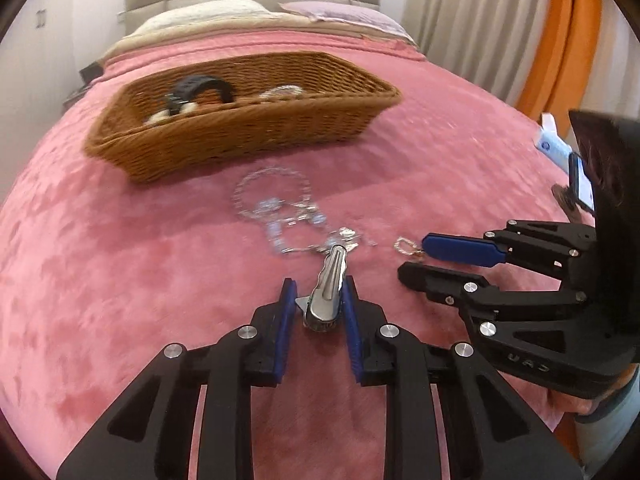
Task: Organize jewelry
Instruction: 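Grasp silver hair clip with left tool while right tool grasps small silver charm, then drop silver clip from left tool into basket while right tool drops the charm there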
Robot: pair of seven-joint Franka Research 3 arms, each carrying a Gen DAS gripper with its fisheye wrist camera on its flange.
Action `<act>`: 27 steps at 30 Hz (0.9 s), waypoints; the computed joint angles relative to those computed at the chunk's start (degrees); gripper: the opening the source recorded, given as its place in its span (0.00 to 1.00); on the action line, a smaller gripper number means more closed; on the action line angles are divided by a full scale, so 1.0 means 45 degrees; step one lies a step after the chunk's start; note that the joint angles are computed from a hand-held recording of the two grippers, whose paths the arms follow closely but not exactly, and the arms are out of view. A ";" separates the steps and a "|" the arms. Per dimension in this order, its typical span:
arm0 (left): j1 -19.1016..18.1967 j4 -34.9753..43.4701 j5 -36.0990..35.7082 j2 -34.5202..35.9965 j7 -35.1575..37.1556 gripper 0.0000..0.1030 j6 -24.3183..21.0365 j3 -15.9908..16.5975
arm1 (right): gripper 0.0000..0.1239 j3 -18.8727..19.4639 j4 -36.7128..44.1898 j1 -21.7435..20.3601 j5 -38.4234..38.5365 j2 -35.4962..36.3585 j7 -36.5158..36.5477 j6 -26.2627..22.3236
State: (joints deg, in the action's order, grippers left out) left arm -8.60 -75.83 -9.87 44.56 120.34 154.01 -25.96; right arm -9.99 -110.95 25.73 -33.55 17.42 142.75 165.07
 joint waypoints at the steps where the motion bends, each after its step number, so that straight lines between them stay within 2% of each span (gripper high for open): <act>1: 0.0256 -0.0306 -0.0204 -0.0161 0.0098 0.21 0.0137 -0.0178 | 0.23 -0.0153 0.0079 0.0181 -0.0285 0.0035 0.0206 -0.0141; 5: 0.1141 -0.0828 -0.1070 -0.0384 0.0747 0.21 0.0219 -0.0899 | 0.22 -0.0159 0.0365 0.0202 -0.0496 0.0235 0.0516 -0.0413; 7: 0.1293 -0.0897 -0.1382 -0.0416 0.0861 0.21 0.0272 -0.0987 | 0.09 -0.0197 0.0609 0.0311 -0.0737 0.0364 0.0601 -0.0768; 8: 0.1321 -0.0906 -0.1486 -0.0422 0.0903 0.21 0.0298 -0.1003 | 0.08 -0.0143 0.0669 0.0318 -0.0841 0.0392 0.0526 -0.0847; 12: 0.1787 -0.1228 -0.2166 -0.0473 0.1645 0.21 0.0669 -0.1582 | 0.07 -0.0175 0.0806 0.0568 -0.1941 0.0381 0.0800 -0.1081; 14: 0.2140 -0.1456 -0.2594 -0.0510 0.2175 0.21 0.0950 -0.1999 | 0.07 -0.0124 0.0659 0.0496 -0.2265 0.0242 0.1009 -0.0610; 21: 0.2674 -0.1665 -0.3398 -0.0754 0.2882 0.21 0.1733 -0.2641 | 0.07 -0.0556 0.0448 0.0675 -0.3765 -0.0361 0.2578 0.0834; 24: 0.2886 -0.1437 -0.3683 -0.0782 0.3227 0.21 0.2072 -0.3015 | 0.07 -0.0721 0.0871 0.0783 -0.4972 -0.0545 0.3623 0.0606; 27: 0.2592 -0.0499 -0.3620 -0.0532 0.3219 0.21 0.2194 -0.2989 | 0.07 -0.0645 0.1621 0.0558 -0.5885 -0.0633 0.4312 0.0238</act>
State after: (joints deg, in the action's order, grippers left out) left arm 3.06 -78.07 -26.16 42.17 134.82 163.89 -39.41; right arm -12.90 -103.66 28.24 -60.03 14.57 162.15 166.14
